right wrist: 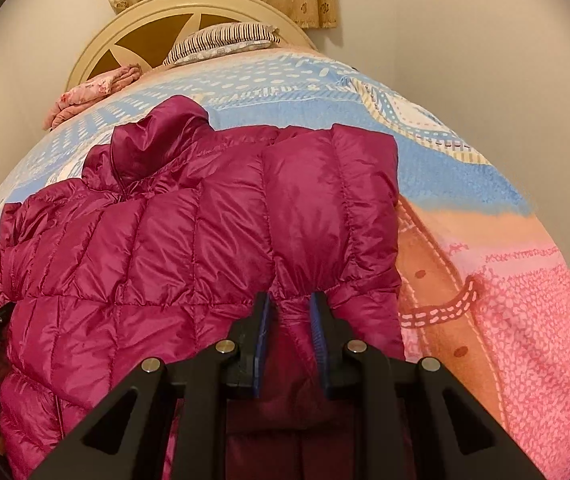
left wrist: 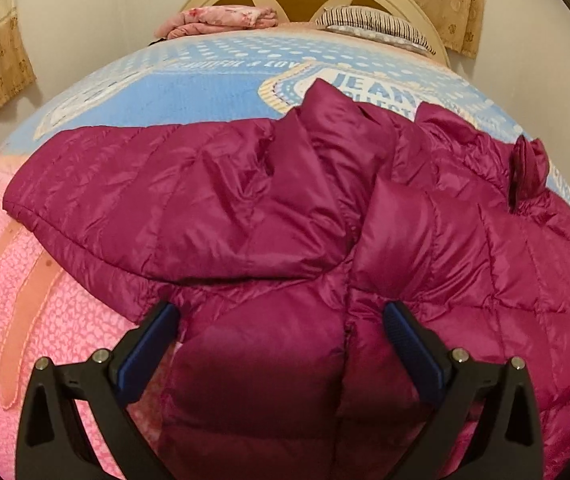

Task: Fold large clothes

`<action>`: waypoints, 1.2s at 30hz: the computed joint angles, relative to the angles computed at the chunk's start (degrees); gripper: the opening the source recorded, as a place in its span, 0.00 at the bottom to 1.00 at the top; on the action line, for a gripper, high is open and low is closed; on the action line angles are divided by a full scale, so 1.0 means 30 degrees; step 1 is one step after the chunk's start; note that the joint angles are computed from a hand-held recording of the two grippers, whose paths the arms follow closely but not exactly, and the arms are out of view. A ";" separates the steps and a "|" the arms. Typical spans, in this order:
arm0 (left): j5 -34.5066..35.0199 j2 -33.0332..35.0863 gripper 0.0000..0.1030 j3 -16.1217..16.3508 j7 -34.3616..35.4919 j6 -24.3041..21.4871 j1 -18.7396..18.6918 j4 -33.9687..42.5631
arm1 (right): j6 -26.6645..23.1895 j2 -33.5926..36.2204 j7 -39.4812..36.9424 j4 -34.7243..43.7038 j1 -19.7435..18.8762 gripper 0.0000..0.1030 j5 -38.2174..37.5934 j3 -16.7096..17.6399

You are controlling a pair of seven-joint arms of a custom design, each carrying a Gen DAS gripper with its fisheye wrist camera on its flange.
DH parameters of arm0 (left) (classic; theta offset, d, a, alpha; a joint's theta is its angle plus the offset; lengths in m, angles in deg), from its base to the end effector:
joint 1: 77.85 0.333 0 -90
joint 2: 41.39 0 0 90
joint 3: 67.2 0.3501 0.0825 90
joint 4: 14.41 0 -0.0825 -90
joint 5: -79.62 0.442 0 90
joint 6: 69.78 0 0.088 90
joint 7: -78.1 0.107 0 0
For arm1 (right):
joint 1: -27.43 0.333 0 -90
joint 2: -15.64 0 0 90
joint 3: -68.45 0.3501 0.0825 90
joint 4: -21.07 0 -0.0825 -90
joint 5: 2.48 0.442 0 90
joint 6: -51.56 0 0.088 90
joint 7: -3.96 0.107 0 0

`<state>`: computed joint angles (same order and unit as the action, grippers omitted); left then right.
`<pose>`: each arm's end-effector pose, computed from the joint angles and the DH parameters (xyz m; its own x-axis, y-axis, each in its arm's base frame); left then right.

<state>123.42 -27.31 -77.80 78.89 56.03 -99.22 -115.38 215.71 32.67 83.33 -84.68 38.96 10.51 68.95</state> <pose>0.6207 -0.3472 0.4620 0.5572 -0.8287 0.0528 -0.6482 -0.4738 -0.5961 0.7203 0.1402 0.4503 0.2235 -0.9722 -0.0702 -0.7378 -0.1217 -0.6640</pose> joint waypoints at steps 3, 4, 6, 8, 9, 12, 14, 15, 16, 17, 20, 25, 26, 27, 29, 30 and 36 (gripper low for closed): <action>-0.0642 -0.1381 1.00 -0.0089 -0.0233 0.1883 0.0447 -0.1594 | 0.0036 -0.0093 -0.1005 -0.0076 -0.0712 0.21 0.1477 0.0738; -0.0483 -0.2205 1.00 -0.0038 -0.1041 0.2614 0.0595 -0.2506 | 0.0065 -0.0152 -0.1382 -0.0156 -0.0930 0.21 0.2054 0.0970; 0.0510 -0.3755 1.00 -0.0068 -0.3142 0.3073 0.0801 -0.3997 | 0.0001 -0.0141 -0.2041 -0.0111 -0.1240 0.21 0.3070 0.1278; 0.1444 -0.5147 1.00 -0.0292 -0.4791 0.2361 0.1270 -0.5115 | -0.0017 -0.0149 -0.2266 -0.0096 -0.1198 0.21 0.3446 0.1235; 0.1834 -0.5949 1.00 -0.0457 -0.5670 0.1281 0.1545 -0.5645 | 0.0036 -0.0172 -0.2271 -0.0139 -0.1098 0.21 0.3444 0.1145; 0.1858 -0.7483 1.00 -0.0713 -0.7125 -0.1172 0.2623 -0.6692 | 0.0121 -0.0151 -0.2136 -0.0145 -0.0782 0.24 0.3093 0.0831; 0.0887 -0.8162 1.00 -0.0476 -0.7705 -0.1516 0.3441 -0.7409 | 0.0257 -0.0179 -0.1845 -0.0222 -0.0503 0.25 0.2596 0.0564; 0.0076 -0.8352 1.00 -0.0271 -0.7962 -0.1572 0.3862 -0.7698 | 0.0324 -0.0181 -0.1684 -0.0251 -0.0374 0.26 0.2322 0.0441; -0.0818 -0.8480 1.00 -0.0002 -0.8074 -0.1272 0.4260 -0.8021 | 0.0372 -0.0190 -0.1524 -0.0280 -0.0273 0.26 0.2084 0.0344; -0.1442 -0.8615 1.00 0.0094 -0.8152 -0.0883 0.4543 -0.8346 | 0.0418 -0.0185 -0.1368 -0.0294 -0.0183 0.27 0.1840 0.0250; -0.1971 -0.8304 1.00 0.0128 -0.8633 -0.0088 0.5421 -0.8549 | 0.0507 -0.0199 -0.1150 -0.0347 -0.0140 0.27 0.1520 0.0209; -0.2911 -0.6413 0.84 0.0363 -0.6087 0.0138 0.5772 -0.7304 | 0.0533 -0.0155 -0.0677 -0.0329 0.0035 0.28 0.0874 0.0038; -0.2566 -0.6326 0.84 0.0222 -0.5907 -0.0611 0.5722 -0.7069 | 0.0547 -0.0143 -0.0592 -0.0326 0.0066 0.28 0.0752 0.0008; -0.1930 -0.5937 0.84 0.0034 -0.5917 -0.1427 0.5630 -0.6615 | 0.0555 -0.0138 -0.0544 -0.0327 0.0074 0.29 0.0671 0.0006; -0.1421 -0.5372 0.83 -0.0070 -0.5903 -0.2299 0.5381 -0.6065 | 0.0585 -0.0139 -0.0419 -0.0340 0.0110 0.29 0.0500 -0.0019; -0.1162 -0.5268 0.81 -0.0059 -0.6038 -0.2429 0.5270 -0.5983 | 0.0604 -0.0131 -0.0392 -0.0339 0.0106 0.29 0.0453 -0.0011; -0.0937 -0.6309 0.33 0.0044 -0.6551 -0.2715 0.5112 -0.6817 | 0.0588 -0.0115 -0.0314 -0.0321 0.0057 0.30 0.0349 0.0035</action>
<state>120.61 -46.24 -77.67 59.24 47.89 -83.89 -135.83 217.47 32.33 82.39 -85.64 39.13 11.56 69.05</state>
